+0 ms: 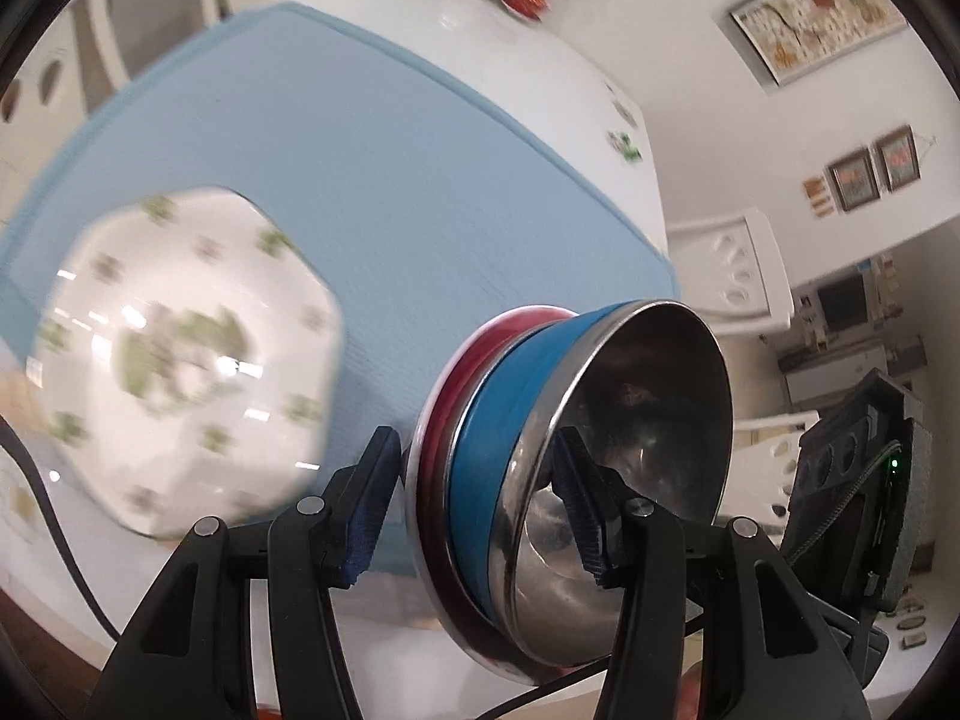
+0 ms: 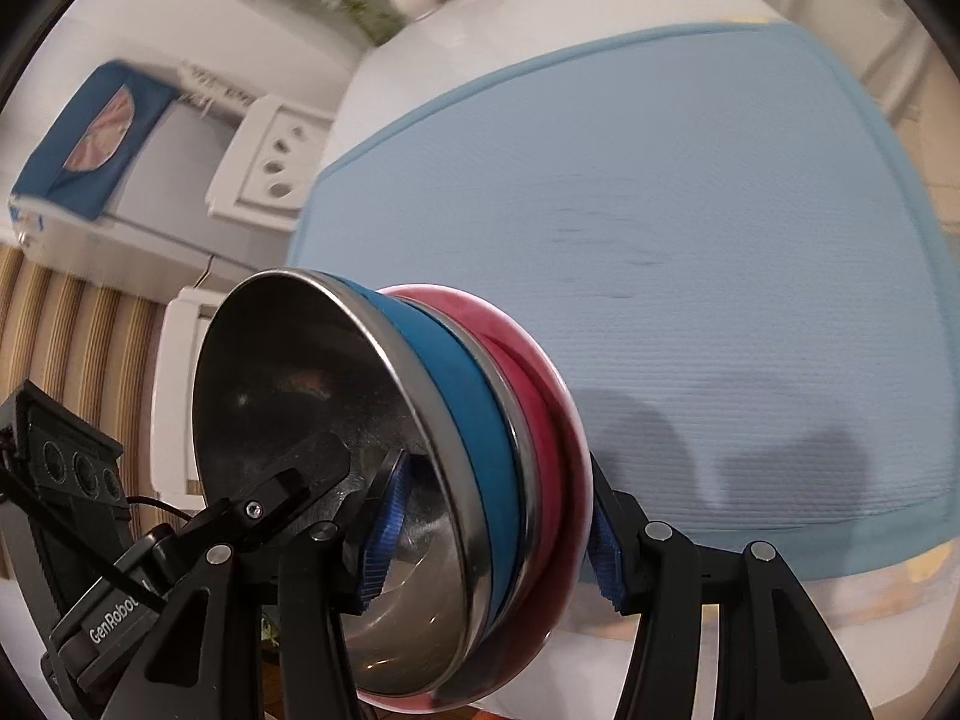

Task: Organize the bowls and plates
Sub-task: 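Carry the bowl stack and lower it onto the tree plate stack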

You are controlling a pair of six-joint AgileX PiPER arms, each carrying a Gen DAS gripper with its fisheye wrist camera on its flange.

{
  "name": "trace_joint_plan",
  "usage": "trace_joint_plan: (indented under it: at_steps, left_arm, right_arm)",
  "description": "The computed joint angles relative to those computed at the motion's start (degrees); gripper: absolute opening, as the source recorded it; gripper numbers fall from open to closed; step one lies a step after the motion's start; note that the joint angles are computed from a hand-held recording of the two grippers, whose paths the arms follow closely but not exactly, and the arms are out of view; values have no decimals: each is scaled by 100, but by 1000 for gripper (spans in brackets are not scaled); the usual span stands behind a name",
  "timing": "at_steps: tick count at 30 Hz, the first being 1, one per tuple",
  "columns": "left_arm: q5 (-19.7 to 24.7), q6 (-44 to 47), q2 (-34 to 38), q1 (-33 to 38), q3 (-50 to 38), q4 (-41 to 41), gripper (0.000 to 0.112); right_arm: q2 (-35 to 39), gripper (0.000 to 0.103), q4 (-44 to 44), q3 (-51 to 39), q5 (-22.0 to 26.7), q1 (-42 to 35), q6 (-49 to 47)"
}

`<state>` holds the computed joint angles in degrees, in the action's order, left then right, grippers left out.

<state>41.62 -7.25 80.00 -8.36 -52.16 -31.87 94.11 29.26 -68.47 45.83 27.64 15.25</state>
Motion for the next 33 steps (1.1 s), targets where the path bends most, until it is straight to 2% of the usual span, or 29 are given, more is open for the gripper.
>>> trace_joint_plan:
  at_steps: [2,6,10,12,15,21,29,31,33]
  left_arm:
    - [389,444,-71,645,-53,-81,49]
    - [781,1284,-34,1699,-40,-274,49]
    - [1107,2225,411,2649,-67,-543,49]
    - [1173,2563,669,2906,-116,-596,49]
    - [1270,2912,1126,3093,-297,-634,49]
    - [1492,3453,1753,3306,-640,-769,49]
    - [1863,4031,1917,3711,-752,-811,49]
    - [2016,4207,1980,3830,-817,-879,49]
    - [2141,4371,2020,3937,-883,-992,49]
  right_arm:
    - [311,53,-212,-515,94,347,373]
    - [1085,53,-438,-1505,228,936,907]
    - [1836,53,-627,-2291,388,1331,1355]
    - [2188,53,-684,-2627,486,1452,1554]
    - [2669,53,-838,-3137,696,1575,1919]
    - [2968,52,-1230,-3517,867,1711,2425]
    - [3350,53,-1420,-4164,1158,1809,2798]
    - [3380,52,-1288,-4183,1141,1767,2711]
    - [3187,52,-1072,-3842,942,1681,2550]
